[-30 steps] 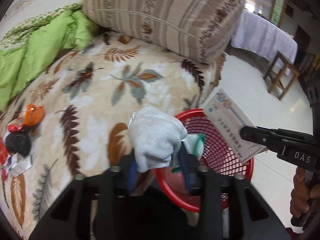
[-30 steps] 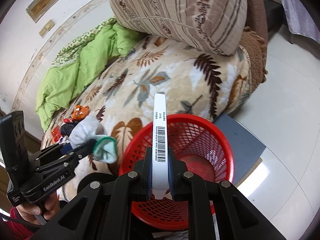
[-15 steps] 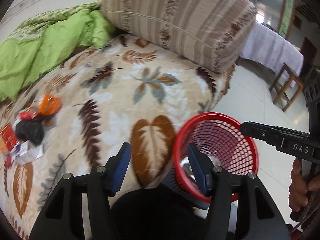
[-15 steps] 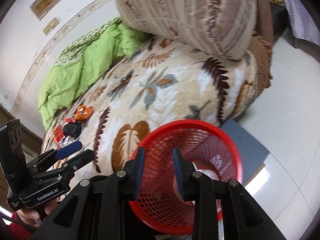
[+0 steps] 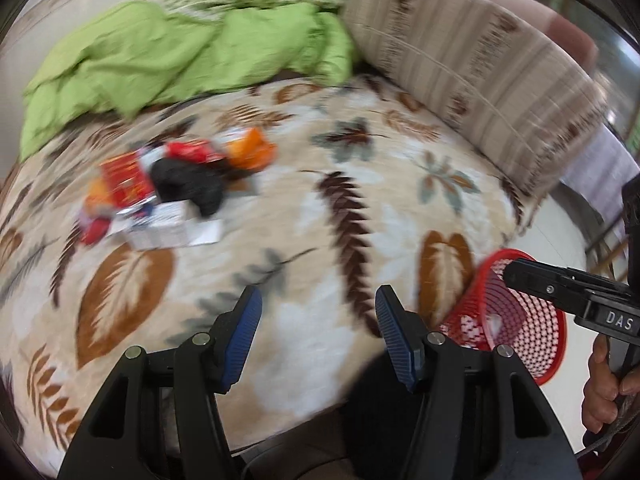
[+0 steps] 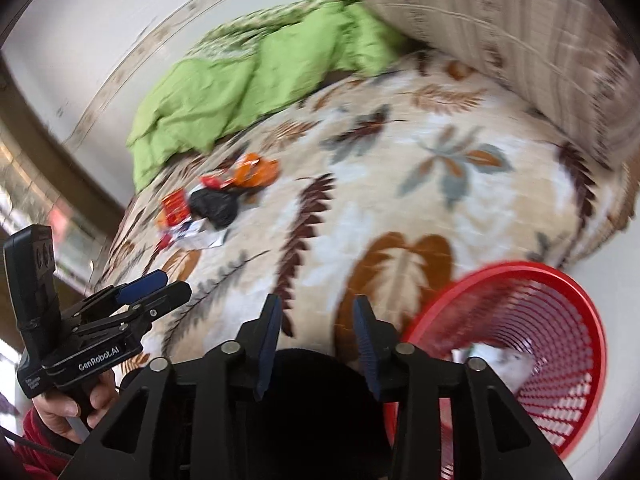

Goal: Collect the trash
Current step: 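Return both tools to the pile and grasp the orange wrapper with the right tool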

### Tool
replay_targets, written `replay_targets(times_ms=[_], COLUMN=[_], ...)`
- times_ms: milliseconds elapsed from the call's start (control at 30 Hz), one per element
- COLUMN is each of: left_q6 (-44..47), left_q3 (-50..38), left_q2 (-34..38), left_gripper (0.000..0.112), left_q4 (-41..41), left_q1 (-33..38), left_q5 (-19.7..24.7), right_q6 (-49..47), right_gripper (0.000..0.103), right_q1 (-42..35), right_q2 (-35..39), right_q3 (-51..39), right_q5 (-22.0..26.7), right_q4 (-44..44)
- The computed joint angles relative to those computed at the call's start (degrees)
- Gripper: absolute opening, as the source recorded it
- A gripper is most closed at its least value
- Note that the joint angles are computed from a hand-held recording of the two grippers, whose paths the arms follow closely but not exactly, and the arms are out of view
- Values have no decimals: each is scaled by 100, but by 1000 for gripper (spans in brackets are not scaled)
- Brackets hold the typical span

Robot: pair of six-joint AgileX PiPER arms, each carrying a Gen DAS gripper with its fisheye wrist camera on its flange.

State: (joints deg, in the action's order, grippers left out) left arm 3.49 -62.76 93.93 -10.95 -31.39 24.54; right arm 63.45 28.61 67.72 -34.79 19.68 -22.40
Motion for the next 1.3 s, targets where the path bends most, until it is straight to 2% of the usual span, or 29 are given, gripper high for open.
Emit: replay_targets(times_ms=[167,333,400,500,633,700,867,1033,1300], left_q6=[328,823,922,982,1119,1090,922,746,563], left_q3=[213,176,105,52,-218,-310,-756,-1158,-1956], left_q2=[-83,-32,24,95,387,486,831,1130,1702], left_gripper=[58,61,64,65,65,65,67,68,71], left_q4=[-362,-885,-996,-1088,-1269,-1258,-1143,-1006,-841], left_q1=[703,1399,1626,1845,2166,2232,2390,2431,2450], left_q5=[-112,-118,-121,-120,-41,-32,39,101,316], right_q6=[-797,-1498,-1581,-1685,-2213,-2732,-3241,-3338,-3479], right_gripper=[43,52,60,64,67,70,73,73,73], right_q1=[75,59,65,62,-93,-279,-633,-904,-1105], right_q2=[783,1540,1879,2326,2987,3414,4429,5597,7296], right_q3=[-671,-1536,-1965,-2553,-3389,-3893,-5122,-6544,-8959], right_q5=[-101,-45,23,173,268,238,390,812,1946], right_q4=[526,930,847,672,898,1362,1942,2252,2411])
